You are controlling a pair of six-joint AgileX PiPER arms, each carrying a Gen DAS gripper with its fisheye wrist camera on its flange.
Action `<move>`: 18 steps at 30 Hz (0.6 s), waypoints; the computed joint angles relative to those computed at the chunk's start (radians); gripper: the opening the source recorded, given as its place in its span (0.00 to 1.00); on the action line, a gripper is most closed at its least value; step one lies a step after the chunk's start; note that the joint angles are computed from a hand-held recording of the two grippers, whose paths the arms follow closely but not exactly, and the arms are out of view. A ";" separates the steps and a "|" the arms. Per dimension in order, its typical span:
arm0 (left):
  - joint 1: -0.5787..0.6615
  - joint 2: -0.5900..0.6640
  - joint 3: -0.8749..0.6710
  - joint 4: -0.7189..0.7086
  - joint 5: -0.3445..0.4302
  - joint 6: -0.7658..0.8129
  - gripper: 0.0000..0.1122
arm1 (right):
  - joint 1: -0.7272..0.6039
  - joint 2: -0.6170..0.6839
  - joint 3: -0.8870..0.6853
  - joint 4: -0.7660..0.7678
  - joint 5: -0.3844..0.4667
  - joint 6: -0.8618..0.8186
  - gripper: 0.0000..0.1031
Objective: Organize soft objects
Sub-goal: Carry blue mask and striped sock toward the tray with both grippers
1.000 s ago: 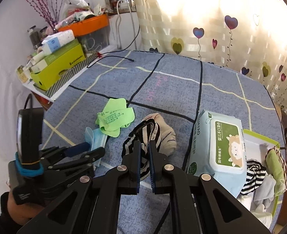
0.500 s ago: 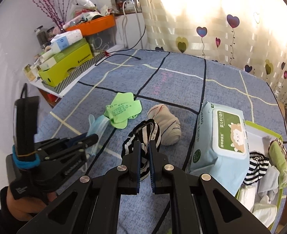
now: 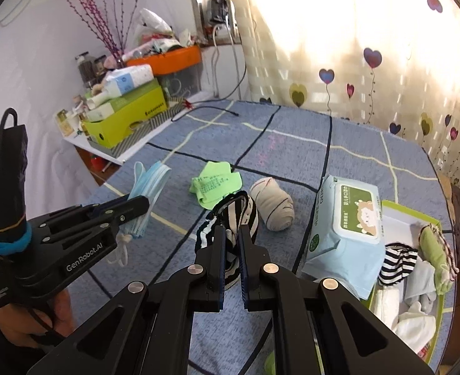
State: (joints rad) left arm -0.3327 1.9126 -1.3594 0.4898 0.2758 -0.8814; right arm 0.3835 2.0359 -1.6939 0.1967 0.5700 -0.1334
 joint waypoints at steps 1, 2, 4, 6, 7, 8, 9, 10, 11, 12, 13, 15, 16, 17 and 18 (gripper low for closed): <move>-0.007 -0.008 0.004 0.019 0.000 -0.018 0.10 | 0.002 -0.018 0.022 -0.003 -0.012 0.002 0.08; -0.015 -0.020 0.014 0.035 -0.004 -0.032 0.10 | 0.002 -0.033 0.039 -0.007 -0.021 0.006 0.08; -0.031 -0.037 0.025 0.059 -0.008 -0.055 0.11 | 0.003 -0.070 0.084 -0.014 -0.044 0.015 0.08; -0.048 -0.049 0.032 0.083 -0.011 -0.077 0.11 | 0.003 -0.105 0.126 -0.026 -0.062 0.026 0.08; -0.056 -0.054 0.036 0.102 -0.013 -0.094 0.11 | 0.002 -0.122 0.147 -0.028 -0.071 0.027 0.08; -0.064 -0.059 0.038 0.115 -0.012 -0.106 0.11 | 0.000 -0.136 0.163 -0.030 -0.078 0.027 0.08; -0.073 -0.063 0.039 0.130 -0.010 -0.120 0.11 | -0.003 -0.154 0.184 -0.032 -0.087 0.029 0.08; -0.082 -0.067 0.039 0.141 -0.008 -0.131 0.10 | -0.004 -0.169 0.202 -0.034 -0.095 0.032 0.08; -0.092 -0.071 0.039 0.147 -0.006 -0.135 0.10 | -0.006 -0.184 0.220 -0.036 -0.103 0.034 0.08; -0.099 -0.074 0.038 0.157 -0.004 -0.145 0.11 | -0.009 -0.196 0.236 -0.038 -0.109 0.036 0.08; -0.110 -0.077 0.037 0.171 0.002 -0.156 0.11 | -0.012 -0.212 0.255 -0.038 -0.117 0.035 0.08; -0.124 -0.081 0.034 0.178 0.007 -0.164 0.11 | -0.019 -0.237 0.284 -0.037 -0.129 0.036 0.08; -0.132 -0.082 0.032 0.190 0.011 -0.173 0.11 | -0.021 -0.244 0.292 -0.038 -0.131 0.036 0.08; -0.138 -0.082 0.029 0.194 0.015 -0.176 0.11 | -0.024 -0.255 0.303 -0.036 -0.135 0.035 0.08; -0.143 -0.083 0.027 0.194 0.016 -0.176 0.11 | -0.028 -0.267 0.317 -0.034 -0.140 0.032 0.08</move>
